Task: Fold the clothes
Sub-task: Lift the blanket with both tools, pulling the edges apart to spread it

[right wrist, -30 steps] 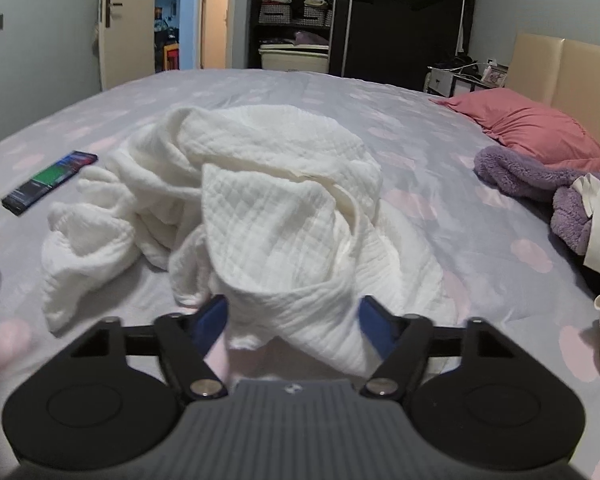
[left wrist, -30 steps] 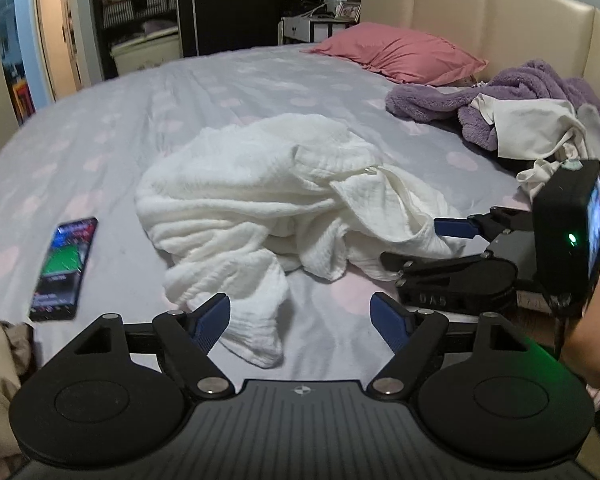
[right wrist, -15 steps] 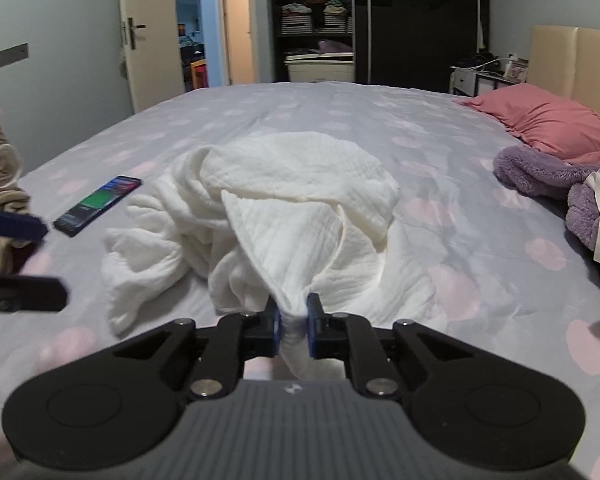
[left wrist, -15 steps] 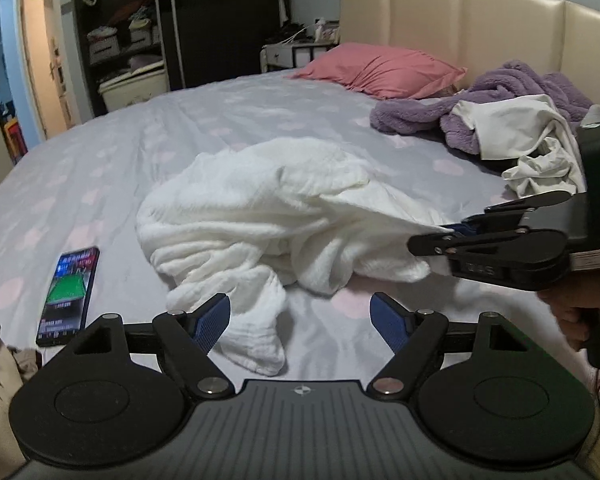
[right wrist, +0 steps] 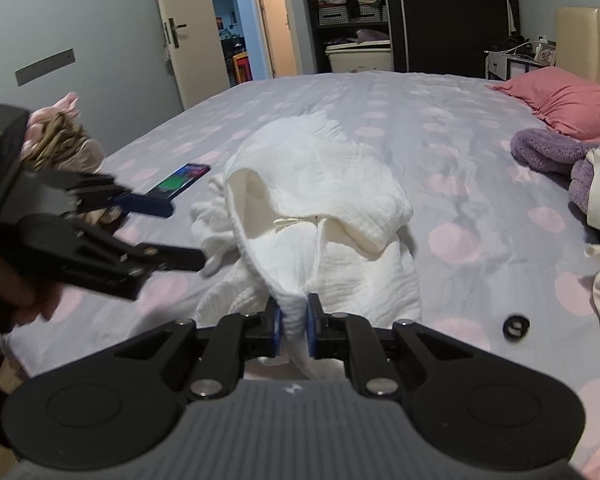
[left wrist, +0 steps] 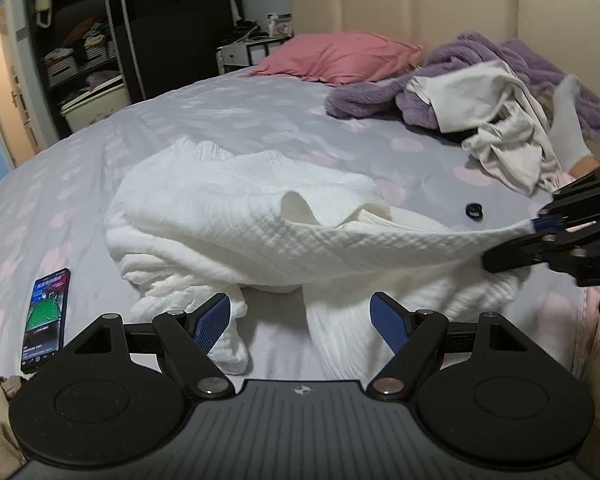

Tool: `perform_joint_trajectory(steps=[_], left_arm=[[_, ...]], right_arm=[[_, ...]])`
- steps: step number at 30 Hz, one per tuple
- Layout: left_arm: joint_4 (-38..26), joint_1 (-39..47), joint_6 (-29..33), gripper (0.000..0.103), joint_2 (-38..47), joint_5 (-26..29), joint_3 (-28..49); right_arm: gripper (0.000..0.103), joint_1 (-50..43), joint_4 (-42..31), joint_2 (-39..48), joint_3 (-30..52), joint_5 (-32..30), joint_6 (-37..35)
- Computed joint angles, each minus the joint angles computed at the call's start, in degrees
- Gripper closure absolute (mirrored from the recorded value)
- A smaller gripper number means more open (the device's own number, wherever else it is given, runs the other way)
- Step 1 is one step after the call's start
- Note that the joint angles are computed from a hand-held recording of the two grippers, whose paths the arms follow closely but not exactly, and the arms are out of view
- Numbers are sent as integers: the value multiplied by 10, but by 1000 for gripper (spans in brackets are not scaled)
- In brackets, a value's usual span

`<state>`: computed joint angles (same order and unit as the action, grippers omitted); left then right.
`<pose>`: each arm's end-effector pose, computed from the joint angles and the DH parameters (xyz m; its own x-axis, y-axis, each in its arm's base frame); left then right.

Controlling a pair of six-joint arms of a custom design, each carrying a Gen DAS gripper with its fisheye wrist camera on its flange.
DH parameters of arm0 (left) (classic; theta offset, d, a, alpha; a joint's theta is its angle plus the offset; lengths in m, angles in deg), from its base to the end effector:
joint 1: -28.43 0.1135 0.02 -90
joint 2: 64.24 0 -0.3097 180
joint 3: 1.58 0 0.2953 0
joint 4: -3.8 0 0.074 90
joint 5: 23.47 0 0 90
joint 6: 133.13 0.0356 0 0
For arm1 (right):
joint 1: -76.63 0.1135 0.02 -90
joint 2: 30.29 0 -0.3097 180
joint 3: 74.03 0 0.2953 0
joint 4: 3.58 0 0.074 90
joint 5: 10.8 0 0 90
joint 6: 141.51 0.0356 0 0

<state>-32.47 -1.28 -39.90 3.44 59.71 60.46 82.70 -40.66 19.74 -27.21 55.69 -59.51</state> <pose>0.2432 -0.1339 0.2979 -0.5558 0.3816 -0.7385 0.4474 0.8861 0.1211 0.1946 0.0350 0.2654 -0.5812 -0.1901 -0.7913 -0.4851 0.8616 0.1493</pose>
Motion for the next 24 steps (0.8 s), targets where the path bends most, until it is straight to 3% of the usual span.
perform_joint_trajectory(steps=[6, 13, 24], left_arm=[[32, -18, 44, 26, 5, -11, -14], [96, -24, 147, 29, 19, -12, -47], [192, -46, 282, 33, 74, -74, -80]], right_arm=[[89, -16, -34, -39, -23, -15, -24], [89, -23, -34, -53, -51, -26, -22], [88, -32, -24, -53, -54, -29, -12]])
